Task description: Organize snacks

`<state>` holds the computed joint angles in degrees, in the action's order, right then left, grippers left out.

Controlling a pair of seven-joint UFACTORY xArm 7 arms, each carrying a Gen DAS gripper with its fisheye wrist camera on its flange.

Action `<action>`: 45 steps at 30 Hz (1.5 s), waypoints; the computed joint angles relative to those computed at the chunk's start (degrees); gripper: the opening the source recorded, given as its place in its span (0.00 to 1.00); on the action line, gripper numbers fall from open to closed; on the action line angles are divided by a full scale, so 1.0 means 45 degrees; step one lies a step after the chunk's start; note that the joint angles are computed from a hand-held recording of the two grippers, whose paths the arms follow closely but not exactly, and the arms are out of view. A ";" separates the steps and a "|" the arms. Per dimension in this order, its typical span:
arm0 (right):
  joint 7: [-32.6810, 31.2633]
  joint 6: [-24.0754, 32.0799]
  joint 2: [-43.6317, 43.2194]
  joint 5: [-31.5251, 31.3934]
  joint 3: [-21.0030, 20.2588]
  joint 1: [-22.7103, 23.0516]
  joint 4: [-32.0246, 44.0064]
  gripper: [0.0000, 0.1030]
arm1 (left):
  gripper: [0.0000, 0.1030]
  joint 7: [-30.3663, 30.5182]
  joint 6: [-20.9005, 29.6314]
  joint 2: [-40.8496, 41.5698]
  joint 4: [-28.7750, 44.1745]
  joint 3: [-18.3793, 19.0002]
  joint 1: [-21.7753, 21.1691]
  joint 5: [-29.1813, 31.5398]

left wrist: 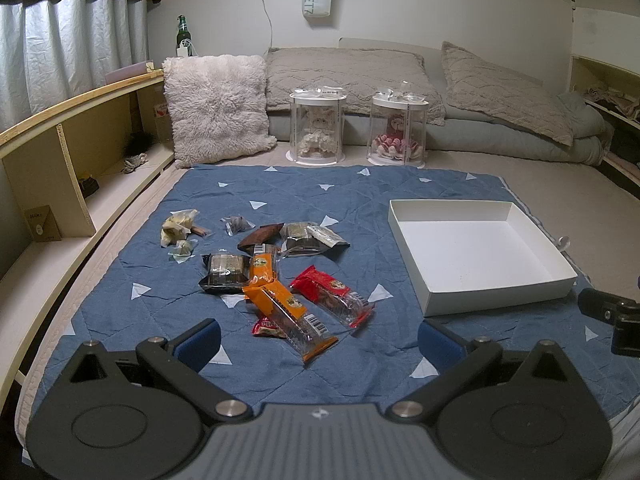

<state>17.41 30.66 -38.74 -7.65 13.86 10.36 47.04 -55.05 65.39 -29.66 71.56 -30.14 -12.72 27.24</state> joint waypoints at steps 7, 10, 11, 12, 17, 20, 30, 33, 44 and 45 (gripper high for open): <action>0.0025 -0.0010 0.0007 -0.0018 0.0003 0.0006 -0.0002 1.00 | 1.00 -0.0010 0.0006 0.0007 0.0001 0.0013 -0.0022 0.0014; 0.0012 0.0000 0.0003 -0.0024 -0.0007 0.0012 0.0000 1.00 | 1.00 -0.0012 0.0007 0.0008 0.0001 0.0016 -0.0028 0.0017; 0.0012 0.0000 0.0003 -0.0024 -0.0007 0.0013 0.0000 1.00 | 1.00 -0.0013 0.0007 0.0009 0.0002 0.0017 -0.0029 0.0018; 0.0027 -0.0002 0.0009 -0.0025 0.0002 0.0004 0.0004 1.00 | 1.00 -0.0013 0.0008 0.0009 0.0002 0.0017 -0.0030 0.0019; 0.0017 0.0005 0.0005 -0.0030 -0.0004 0.0013 0.0002 1.00 | 1.00 -0.0022 -0.0004 0.0008 -0.0002 0.0023 -0.0036 0.0017; 0.0021 0.0004 0.0010 -0.0031 0.0000 0.0011 0.0004 1.00 | 1.00 -0.0022 -0.0003 0.0008 -0.0002 0.0024 -0.0037 0.0017; 0.0025 0.0007 0.0036 -0.0064 0.0016 -0.0005 0.0020 1.00 | 1.00 -0.0092 0.0010 0.0048 0.0035 -0.0011 -0.0024 0.0030; 0.0043 0.0005 0.0049 -0.0071 0.0024 -0.0015 0.0029 1.00 | 1.00 -0.0093 0.0007 0.0034 0.0021 0.0010 -0.0041 0.0029; 0.0235 -0.0189 0.0005 -0.0182 0.0087 -0.0099 -0.0065 1.00 | 1.00 -0.0690 0.0242 0.0023 0.0170 -0.0197 0.0267 0.0304; 0.0124 -0.0244 -0.0069 -0.0146 -0.0038 -0.0027 -0.0102 1.00 | 1.00 -0.0892 0.0318 0.0030 0.0202 -0.0268 0.0329 0.0332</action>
<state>17.97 29.56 -39.05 -8.31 13.69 10.24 46.58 -59.06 66.82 -29.53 72.47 -31.35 -11.23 28.74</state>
